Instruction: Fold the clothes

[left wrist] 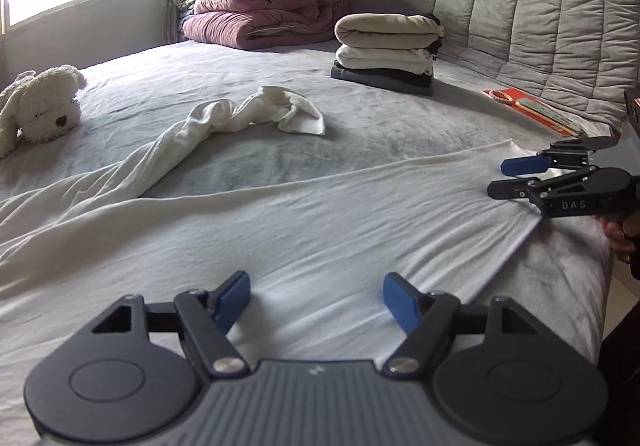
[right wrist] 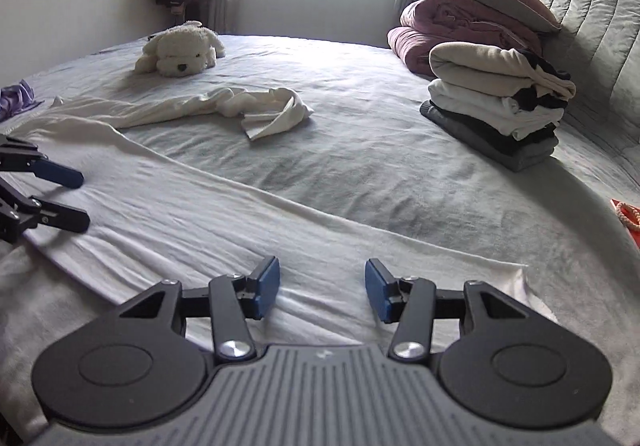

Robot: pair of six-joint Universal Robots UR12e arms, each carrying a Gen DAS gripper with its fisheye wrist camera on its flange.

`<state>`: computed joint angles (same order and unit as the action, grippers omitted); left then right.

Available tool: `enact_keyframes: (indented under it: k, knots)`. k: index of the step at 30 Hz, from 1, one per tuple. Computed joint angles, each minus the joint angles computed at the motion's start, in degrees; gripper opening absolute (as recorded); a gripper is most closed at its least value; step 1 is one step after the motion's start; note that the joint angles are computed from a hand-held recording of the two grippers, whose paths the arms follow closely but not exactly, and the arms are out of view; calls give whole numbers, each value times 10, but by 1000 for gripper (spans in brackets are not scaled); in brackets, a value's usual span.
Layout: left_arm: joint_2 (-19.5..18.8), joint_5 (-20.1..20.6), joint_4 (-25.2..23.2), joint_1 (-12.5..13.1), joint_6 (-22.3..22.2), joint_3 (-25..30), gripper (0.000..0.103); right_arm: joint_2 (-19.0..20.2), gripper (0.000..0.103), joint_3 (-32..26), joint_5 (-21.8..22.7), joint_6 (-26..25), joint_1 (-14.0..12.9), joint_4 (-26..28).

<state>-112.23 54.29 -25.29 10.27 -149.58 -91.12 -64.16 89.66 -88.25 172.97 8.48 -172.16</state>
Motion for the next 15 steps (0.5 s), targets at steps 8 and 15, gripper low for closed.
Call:
enact_keyframes:
  k: [8,15]
  knots:
    - [32,-45,-31,67,50,-41,82,-35,63,59,-24,27,-33,-26]
    - [49,-63,-20,110,39,-60,82,-47,65,66,-53,60,-34,-26]
